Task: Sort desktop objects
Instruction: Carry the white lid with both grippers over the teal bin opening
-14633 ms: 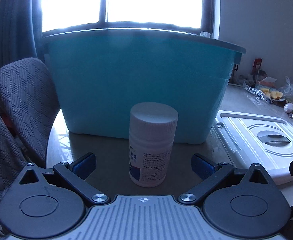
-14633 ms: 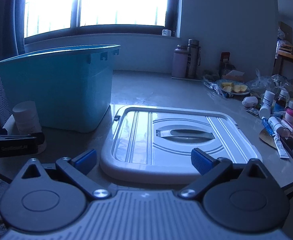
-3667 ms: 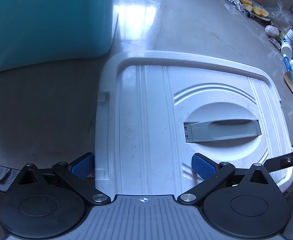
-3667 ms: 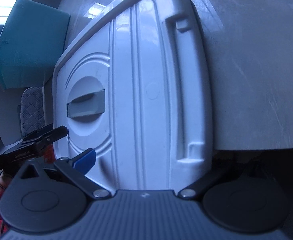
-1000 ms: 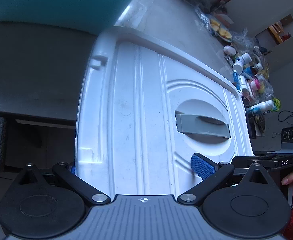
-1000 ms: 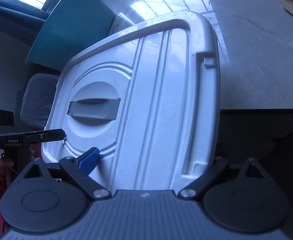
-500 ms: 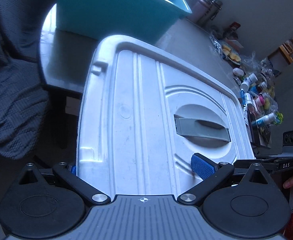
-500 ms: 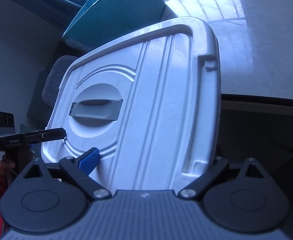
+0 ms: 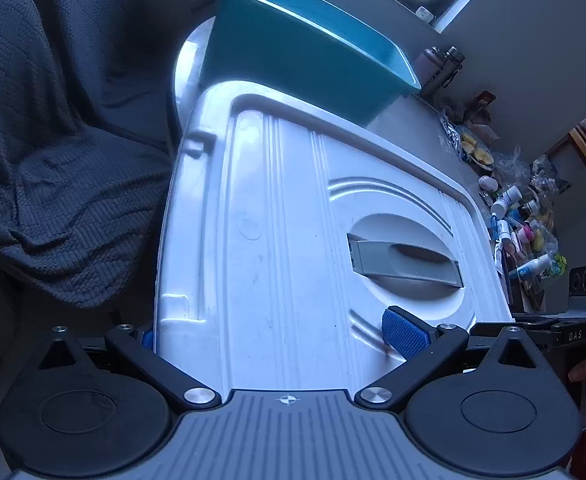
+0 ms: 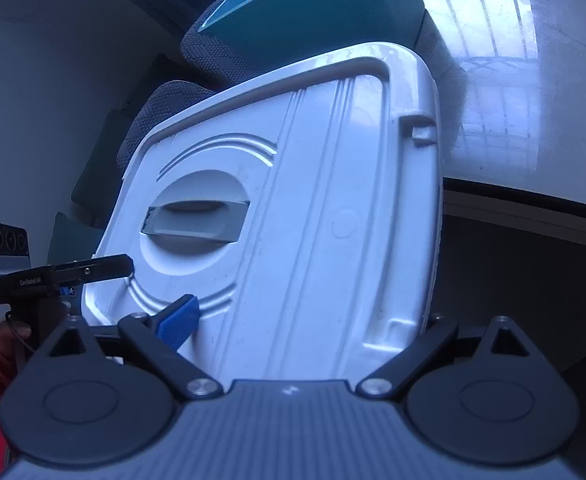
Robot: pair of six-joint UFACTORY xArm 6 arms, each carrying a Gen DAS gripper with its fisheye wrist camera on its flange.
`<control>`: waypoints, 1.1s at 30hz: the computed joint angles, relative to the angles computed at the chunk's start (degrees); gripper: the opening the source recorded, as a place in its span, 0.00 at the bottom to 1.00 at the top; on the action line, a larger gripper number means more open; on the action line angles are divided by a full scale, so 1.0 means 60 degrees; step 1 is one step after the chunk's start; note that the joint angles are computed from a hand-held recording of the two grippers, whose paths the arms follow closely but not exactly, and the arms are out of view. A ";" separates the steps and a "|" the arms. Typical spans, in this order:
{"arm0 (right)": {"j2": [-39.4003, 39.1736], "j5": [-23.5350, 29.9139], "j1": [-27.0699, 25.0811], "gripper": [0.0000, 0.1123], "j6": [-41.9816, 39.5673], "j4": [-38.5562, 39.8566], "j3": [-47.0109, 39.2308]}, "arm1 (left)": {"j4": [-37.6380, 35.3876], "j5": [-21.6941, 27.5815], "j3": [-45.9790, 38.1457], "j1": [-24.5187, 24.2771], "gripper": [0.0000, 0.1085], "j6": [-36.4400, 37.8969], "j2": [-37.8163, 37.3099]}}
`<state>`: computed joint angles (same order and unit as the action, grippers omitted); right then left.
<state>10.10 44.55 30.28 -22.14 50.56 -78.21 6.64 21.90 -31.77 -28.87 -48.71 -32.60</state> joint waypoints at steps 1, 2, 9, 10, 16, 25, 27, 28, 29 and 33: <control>-0.0074 -0.0148 0.0107 0.85 0.0057 -0.0001 0.0078 | -0.0147 0.0123 0.0150 0.0079 0.94 0.0231 -0.0304; -0.0108 -0.0329 0.0277 0.85 0.0228 -0.0033 0.0114 | -0.0299 0.0285 0.0262 0.0158 0.94 0.0469 -0.0591; -0.0500 -0.1311 0.1221 0.85 0.1398 -0.0558 0.0453 | -0.1839 0.1202 0.1037 0.0894 0.94 0.2707 -0.2510; -0.0396 -0.1494 0.1413 0.85 0.1676 -0.0725 0.0328 | -0.2115 0.1346 0.1100 0.1032 0.94 0.3051 -0.2726; -0.0567 -0.2039 0.1631 0.85 0.1929 -0.0937 0.0553 | -0.3101 0.1983 0.1194 0.1743 0.94 0.4520 -0.3579; -0.0547 -0.2455 0.1848 0.85 0.2155 -0.1123 0.0543 | -0.3908 0.2343 0.0658 0.2396 0.94 0.5756 -0.3375; -0.0164 -0.2285 0.1768 0.85 0.2236 -0.1244 0.0006 | -0.4002 0.2249 0.0456 0.2461 0.94 0.5925 -0.3081; 0.0089 -0.2164 0.1699 0.85 0.2279 -0.1313 -0.0359 | -0.4052 0.2201 0.0319 0.2491 0.94 0.5988 -0.2894; 0.0240 -0.2093 0.1625 0.85 0.2220 -0.1314 -0.0579 | -0.4099 0.2135 0.0186 0.2518 0.94 0.6049 -0.2705; 0.0875 -0.1830 0.1323 0.85 0.1961 -0.1225 -0.1486 | -0.4153 0.1817 -0.0488 0.2589 0.94 0.6262 -0.1827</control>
<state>15.35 33.57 38.21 -10.38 43.20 -87.13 -18.27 32.80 -34.70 -13.34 -11.13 -43.56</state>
